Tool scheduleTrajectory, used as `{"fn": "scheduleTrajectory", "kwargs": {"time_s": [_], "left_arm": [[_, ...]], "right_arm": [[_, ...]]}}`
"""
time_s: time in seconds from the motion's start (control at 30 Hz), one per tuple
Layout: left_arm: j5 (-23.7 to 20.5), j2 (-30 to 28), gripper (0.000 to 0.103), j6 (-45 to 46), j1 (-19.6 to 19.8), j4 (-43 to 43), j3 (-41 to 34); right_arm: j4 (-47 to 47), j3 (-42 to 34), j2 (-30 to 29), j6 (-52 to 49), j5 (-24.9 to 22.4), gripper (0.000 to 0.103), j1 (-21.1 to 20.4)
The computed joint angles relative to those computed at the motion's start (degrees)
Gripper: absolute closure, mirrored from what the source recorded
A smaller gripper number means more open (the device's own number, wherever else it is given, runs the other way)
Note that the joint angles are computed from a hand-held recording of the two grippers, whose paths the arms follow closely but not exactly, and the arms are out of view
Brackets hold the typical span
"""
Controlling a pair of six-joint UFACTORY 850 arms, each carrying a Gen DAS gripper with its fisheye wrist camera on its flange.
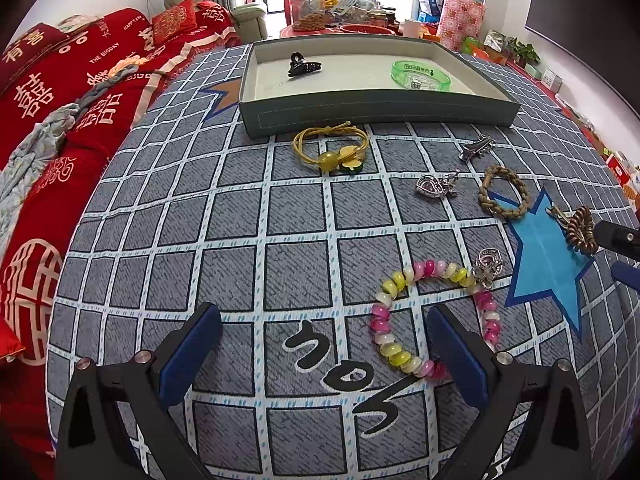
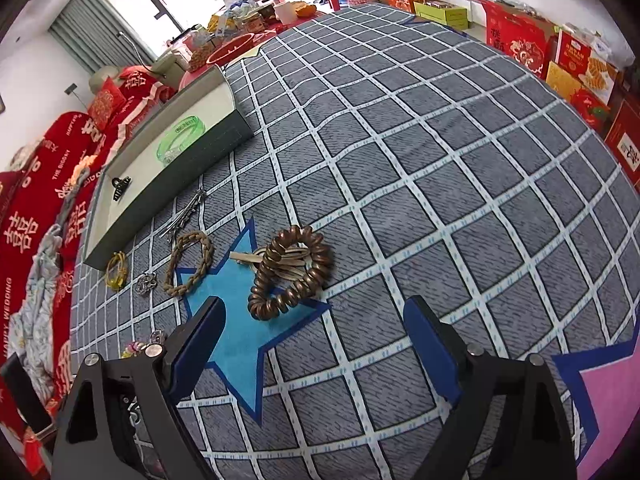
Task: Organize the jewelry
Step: 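Grasp the brown wooden bead bracelet with the right tool while the left tool grasps the pink-yellow beaded bracelet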
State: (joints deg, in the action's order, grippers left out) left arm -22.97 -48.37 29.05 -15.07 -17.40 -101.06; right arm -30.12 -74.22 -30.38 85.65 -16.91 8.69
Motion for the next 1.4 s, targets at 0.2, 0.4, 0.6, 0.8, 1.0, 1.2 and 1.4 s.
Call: {"fn": "scheduleTrajectory", "kwargs": {"time_s": [0.2, 0.4, 0.6, 0.8, 1.0, 1.2, 1.4], "left_arm": [[-0.02, 0.36, 0.0, 5.02, -0.04, -3.83, 0.51], [-0.74, 1.5, 0.016, 11.89, -0.04, -9.26, 1.99], [-0.78, 3.11, 0.055, 22.0, -0.28, -16.25, 4.42], [-1.24, 4.36, 0.08, 26.27, -0.28, -19.26, 6.2], [-2.96, 5.04, 0.08, 28.26, 0.99, -22.61, 6.58], [-3.37, 5.29, 0.08, 29.29, 1.41, -24.21, 6.57], [-3.36, 5.82, 0.08, 30.49, 1.57, -25.17, 7.16]], "right_arm": [[-3.1, -5.11, -3.21, -2.21, -8.14, 0.035, 1.65], [-4.18, -4.4, -2.67, -3.46, -7.11, 0.059, 2.42], [-4.15, -1.49, -0.88, -1.16, -2.46, 0.076, 2.0], [-2.05, 2.33, 1.35, -0.37, 3.1, 0.091, 0.9], [-3.37, 5.15, 3.46, 1.67, 5.43, 0.097, 0.53], [5.32, 5.44, 3.46, -6.71, 7.15, 0.094, -0.36], [-0.43, 4.47, 2.77, -0.54, 7.37, 0.064, -0.17]]}}
